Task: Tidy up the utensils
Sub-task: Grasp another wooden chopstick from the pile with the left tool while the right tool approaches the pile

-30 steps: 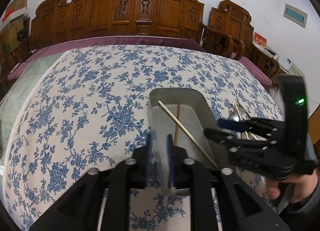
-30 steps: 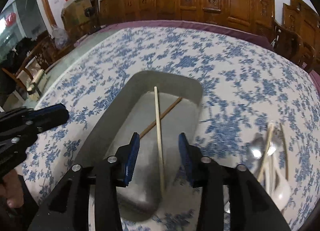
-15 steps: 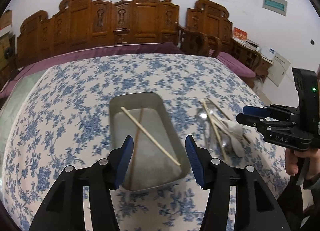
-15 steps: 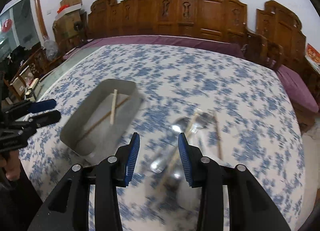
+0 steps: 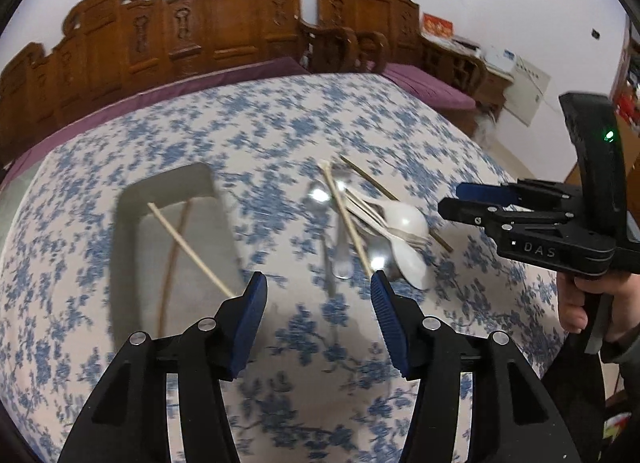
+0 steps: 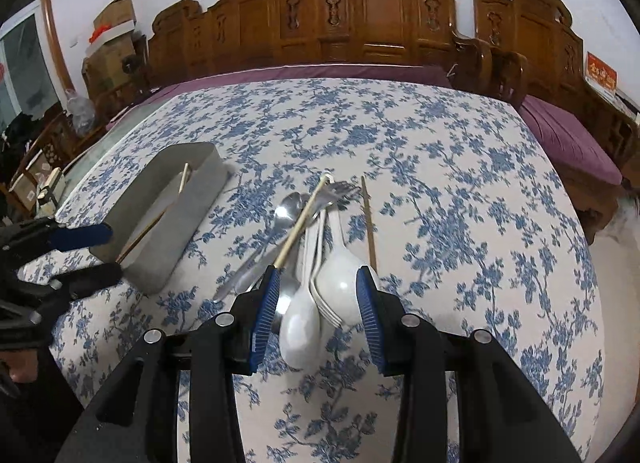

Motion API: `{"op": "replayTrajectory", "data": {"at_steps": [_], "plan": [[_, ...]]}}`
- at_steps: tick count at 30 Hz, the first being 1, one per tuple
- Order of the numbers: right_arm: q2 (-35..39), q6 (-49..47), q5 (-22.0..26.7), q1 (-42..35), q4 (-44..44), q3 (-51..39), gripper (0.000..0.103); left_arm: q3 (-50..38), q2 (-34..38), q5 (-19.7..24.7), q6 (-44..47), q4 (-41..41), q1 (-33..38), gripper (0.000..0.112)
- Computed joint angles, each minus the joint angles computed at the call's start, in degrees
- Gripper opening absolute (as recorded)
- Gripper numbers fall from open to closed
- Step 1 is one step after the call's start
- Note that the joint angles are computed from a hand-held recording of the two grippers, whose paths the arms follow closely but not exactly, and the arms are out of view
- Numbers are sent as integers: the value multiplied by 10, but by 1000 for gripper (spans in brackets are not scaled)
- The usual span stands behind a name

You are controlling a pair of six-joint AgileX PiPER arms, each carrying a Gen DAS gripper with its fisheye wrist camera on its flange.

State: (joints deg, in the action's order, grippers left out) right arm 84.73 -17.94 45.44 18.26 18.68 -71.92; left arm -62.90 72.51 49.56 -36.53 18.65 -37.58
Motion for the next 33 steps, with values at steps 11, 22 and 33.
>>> {"op": "replayTrajectory", "data": {"at_steps": [11,22,33], "plan": [[-21,-66,10,-65,69,37,41,-28,116,-30,17,-61,-6,39],[-20,-80,20,-82,86,39,41,-62,191,-26,35,-83,5,26],[-29,-47,41,-79,68,36,41,-92,202,14,63,-114,30,5]]}}
